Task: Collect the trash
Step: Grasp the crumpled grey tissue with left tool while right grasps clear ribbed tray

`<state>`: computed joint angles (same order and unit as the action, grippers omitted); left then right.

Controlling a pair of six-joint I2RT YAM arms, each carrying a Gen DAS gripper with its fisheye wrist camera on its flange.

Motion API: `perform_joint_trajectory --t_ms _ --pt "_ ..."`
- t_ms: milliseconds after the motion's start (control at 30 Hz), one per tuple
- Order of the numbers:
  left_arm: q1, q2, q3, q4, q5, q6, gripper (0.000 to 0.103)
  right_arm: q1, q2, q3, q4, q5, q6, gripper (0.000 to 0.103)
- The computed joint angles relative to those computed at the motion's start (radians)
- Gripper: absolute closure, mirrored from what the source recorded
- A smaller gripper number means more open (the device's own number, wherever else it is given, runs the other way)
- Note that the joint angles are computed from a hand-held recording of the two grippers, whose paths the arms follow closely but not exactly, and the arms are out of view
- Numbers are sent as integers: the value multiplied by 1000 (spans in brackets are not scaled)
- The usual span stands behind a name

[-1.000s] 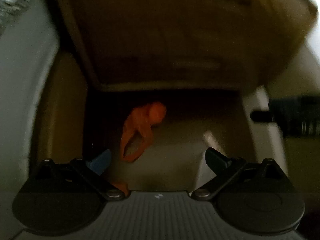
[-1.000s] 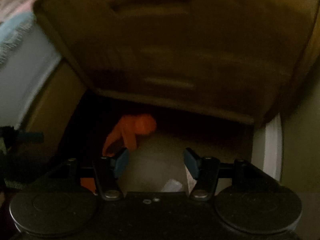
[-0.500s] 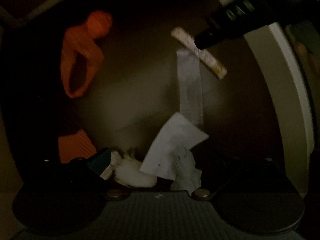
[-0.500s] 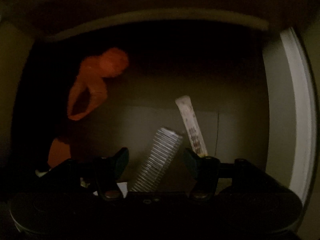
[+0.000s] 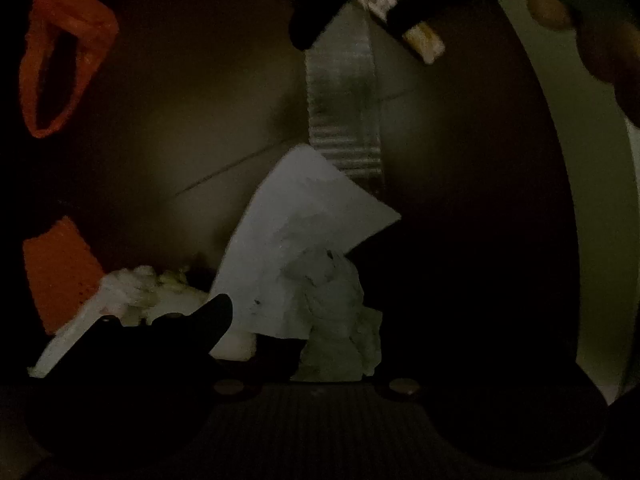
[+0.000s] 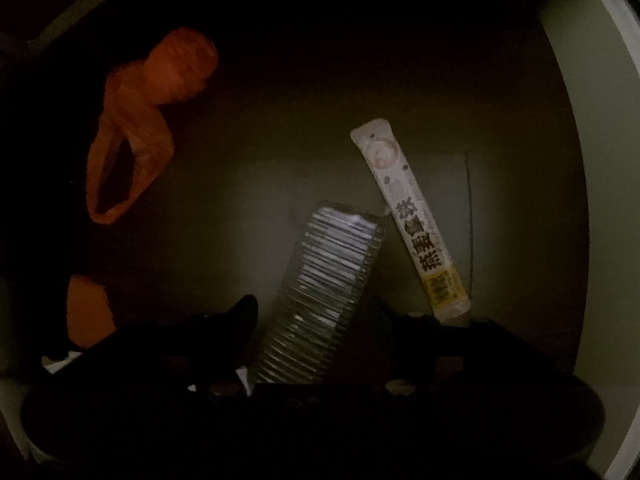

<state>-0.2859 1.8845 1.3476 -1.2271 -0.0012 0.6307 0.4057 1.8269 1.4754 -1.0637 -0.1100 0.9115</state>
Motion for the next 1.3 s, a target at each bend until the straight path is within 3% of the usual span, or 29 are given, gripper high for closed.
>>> perform_joint_trajectory --t_ms 100,233,400,467,567,667,1067,1300 --pt "1 38 -6 -1 -2 -33 37 2 6 -15 21 -7 10 43" --pt "2 47 -36 34 -5 -22 43 1 4 -38 43 -3 28 46" --pt "-1 53 -51 50 -3 -17 69 3 -7 -65 67 1 45 47" --pt "1 59 -47 52 11 -18 71 2 -16 -76 79 -4 50 51" --pt "17 63 -36 47 23 -6 73 -11 -40 -105 115 -41 68 69" --pt "31 66 -25 36 41 5 74 -7 -31 -84 90 -53 70 101" --pt "87 63 73 -60 60 27 78 -21 -133 -16 -5 -21 -22 102" --pt "116 45 246 -200 97 9 78 -22 -202 109 -96 23 -75 102"
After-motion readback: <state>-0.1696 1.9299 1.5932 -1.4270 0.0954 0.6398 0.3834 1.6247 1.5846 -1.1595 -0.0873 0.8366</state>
